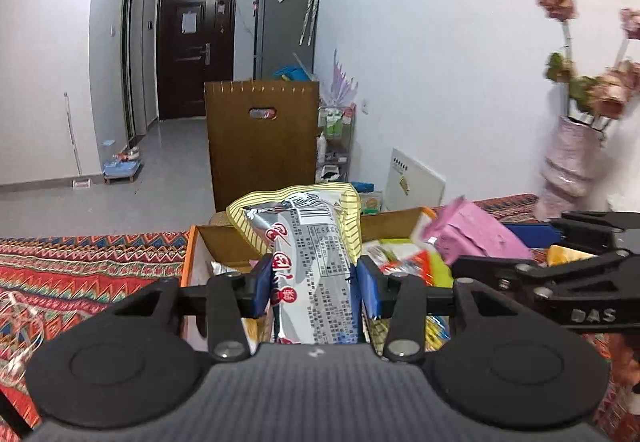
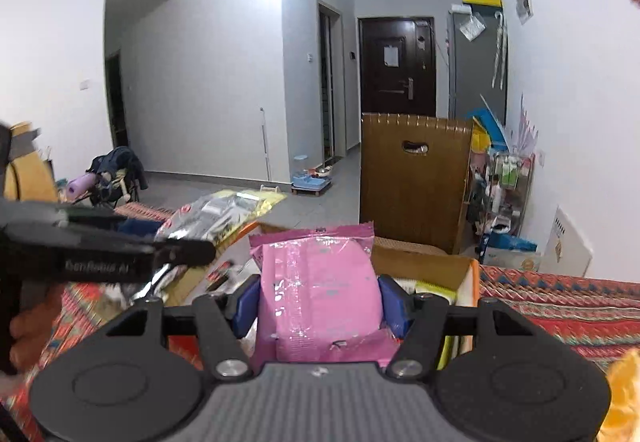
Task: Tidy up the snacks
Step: 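Lift both held packets and carry them over the open cardboard box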
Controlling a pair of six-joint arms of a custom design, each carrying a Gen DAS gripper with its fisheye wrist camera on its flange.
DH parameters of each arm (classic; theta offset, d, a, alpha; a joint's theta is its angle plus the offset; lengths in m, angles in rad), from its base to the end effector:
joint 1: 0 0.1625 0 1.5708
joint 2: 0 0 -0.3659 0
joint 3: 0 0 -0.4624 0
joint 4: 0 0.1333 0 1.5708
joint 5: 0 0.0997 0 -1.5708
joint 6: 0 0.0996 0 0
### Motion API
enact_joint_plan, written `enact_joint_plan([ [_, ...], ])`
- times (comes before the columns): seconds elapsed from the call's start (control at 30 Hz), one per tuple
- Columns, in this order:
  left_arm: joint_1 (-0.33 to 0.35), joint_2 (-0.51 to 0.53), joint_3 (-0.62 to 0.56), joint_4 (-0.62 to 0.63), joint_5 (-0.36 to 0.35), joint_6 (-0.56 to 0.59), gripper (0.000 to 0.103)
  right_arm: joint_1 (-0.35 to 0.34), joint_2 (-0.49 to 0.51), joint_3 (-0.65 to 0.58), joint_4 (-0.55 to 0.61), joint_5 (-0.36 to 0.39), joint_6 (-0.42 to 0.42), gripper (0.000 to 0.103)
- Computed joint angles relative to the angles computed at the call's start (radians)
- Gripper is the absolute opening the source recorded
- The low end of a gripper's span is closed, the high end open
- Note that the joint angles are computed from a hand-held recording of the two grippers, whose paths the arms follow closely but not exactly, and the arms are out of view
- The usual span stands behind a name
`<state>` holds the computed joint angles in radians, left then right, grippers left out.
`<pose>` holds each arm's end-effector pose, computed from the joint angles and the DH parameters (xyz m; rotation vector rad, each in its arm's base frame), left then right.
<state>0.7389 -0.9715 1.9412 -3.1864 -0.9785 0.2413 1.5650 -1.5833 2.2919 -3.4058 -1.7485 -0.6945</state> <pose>-0.3143 -0.5419 0.0773 1.0874 2.3412 -1.0503 0.1129 -0.4785 0.2753 0.6517 -2.1987 1.2880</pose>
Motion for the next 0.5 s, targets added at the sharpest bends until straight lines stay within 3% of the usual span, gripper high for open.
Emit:
enact_joint_plan([
  [0.2,0.081,0.161,-0.208,0.089,0.006,0.033,0.045,-0.012,0.252,-0.279,0.104,-0.084,0.047,0.061],
  [0.3,0.116,0.224,-0.295,0.163,0.009,0.015,0.045,-0.019,0.355,-0.417,0.22,-0.154,0.121,0.061],
  [0.5,0.159,0.286,-0.388,0.326,0.016,-0.048,0.048,-0.016,0.497,-0.607,0.373,-0.271,0.197,0.061],
])
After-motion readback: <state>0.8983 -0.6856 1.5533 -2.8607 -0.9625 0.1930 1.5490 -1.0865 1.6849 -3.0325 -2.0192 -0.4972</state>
